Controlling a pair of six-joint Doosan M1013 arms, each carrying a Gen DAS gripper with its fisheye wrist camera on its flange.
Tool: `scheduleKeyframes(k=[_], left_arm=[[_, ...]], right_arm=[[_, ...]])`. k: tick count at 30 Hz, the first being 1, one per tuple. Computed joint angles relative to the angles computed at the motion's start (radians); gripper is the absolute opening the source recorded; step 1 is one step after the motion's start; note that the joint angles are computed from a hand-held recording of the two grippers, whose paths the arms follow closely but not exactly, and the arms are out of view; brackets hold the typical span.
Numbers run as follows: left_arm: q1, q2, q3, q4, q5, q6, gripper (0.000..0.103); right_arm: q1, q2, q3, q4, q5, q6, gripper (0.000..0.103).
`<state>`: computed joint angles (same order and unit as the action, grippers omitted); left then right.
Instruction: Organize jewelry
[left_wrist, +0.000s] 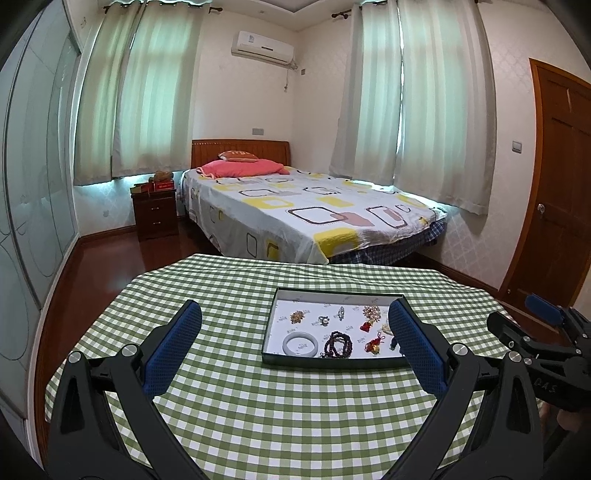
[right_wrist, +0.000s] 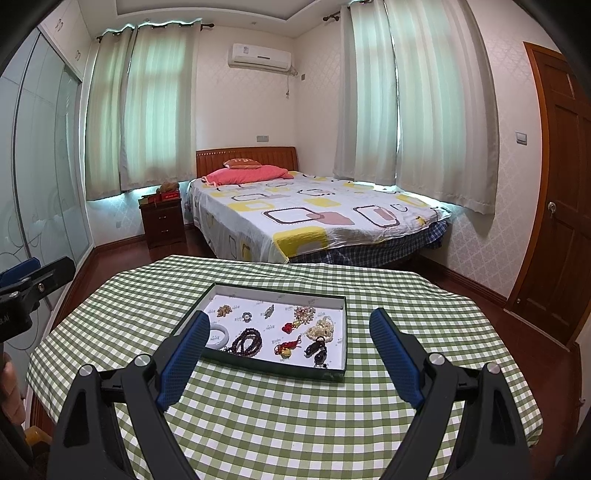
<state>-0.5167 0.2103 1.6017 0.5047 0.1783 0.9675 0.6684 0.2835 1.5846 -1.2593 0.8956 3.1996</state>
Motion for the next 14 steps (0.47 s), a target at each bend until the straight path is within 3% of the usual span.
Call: scheduleKeyframes(k=[5, 8, 14], left_arm=[[-0.004, 0.004, 0.002, 0.105, 0.003, -0.088, 0.098], [-0.005, 0.010, -0.004, 0.074, 0.015, -0.058, 0.098], [0.004, 0.029, -0.018, -0.125, 0.026, 0.134, 0.098]], right_arm=[[-0.002, 0.000, 0.000, 0.005, -0.005, -0.009, 0.085], [-0.001, 0.001, 0.000, 0.003, -0.004, -0.005, 0.085], [-0.006, 0.004, 0.003, 0.009, -0.005, 0.000, 0.085]])
